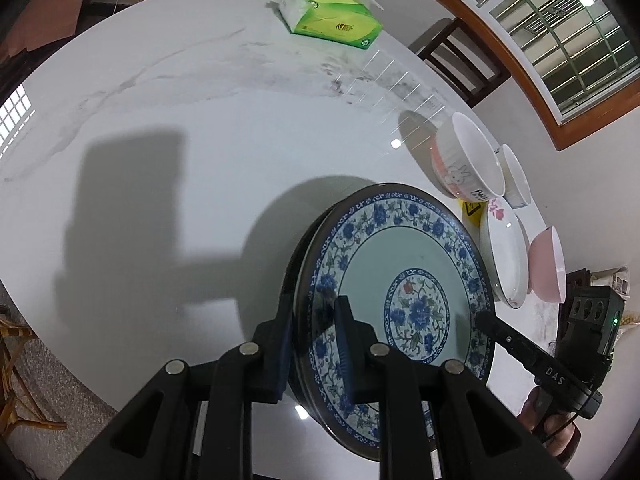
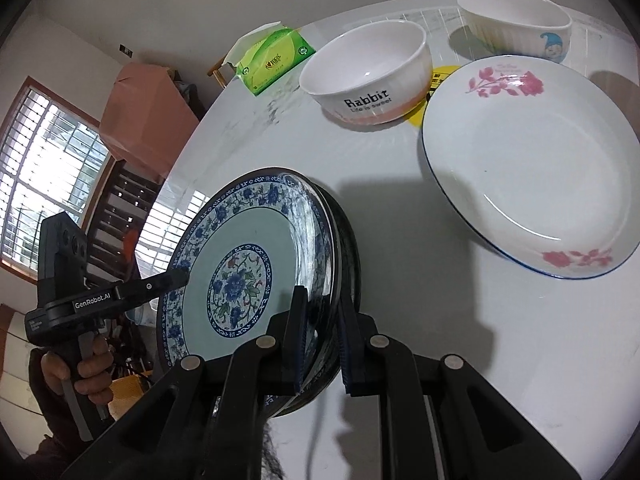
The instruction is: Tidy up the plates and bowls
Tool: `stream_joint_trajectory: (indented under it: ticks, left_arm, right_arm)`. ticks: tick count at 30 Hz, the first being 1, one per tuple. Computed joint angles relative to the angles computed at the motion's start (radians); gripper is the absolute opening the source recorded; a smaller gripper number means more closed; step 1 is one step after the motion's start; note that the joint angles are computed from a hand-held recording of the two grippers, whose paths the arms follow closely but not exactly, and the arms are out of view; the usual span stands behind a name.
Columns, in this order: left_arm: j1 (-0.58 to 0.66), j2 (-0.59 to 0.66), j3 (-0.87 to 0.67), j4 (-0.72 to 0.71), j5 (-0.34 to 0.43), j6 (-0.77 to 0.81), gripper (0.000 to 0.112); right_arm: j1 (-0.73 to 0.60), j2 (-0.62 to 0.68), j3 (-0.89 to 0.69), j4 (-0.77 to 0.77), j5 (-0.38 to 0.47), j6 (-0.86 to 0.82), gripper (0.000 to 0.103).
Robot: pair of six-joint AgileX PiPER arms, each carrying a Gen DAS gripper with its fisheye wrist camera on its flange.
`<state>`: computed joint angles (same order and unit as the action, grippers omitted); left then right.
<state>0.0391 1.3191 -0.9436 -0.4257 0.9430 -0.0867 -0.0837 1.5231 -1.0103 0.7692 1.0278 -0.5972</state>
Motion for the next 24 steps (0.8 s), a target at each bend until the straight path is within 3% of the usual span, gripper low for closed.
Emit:
stream_joint_trajectory:
  ticks: [24]
  left_arm:
    - [-0.052, 0.026, -0.03, 0.097, -0.002, -0.095, 0.019]
  right_arm:
    - [0.096, -0.006, -0.02, -0.096, -0.056, 0.093, 0.023]
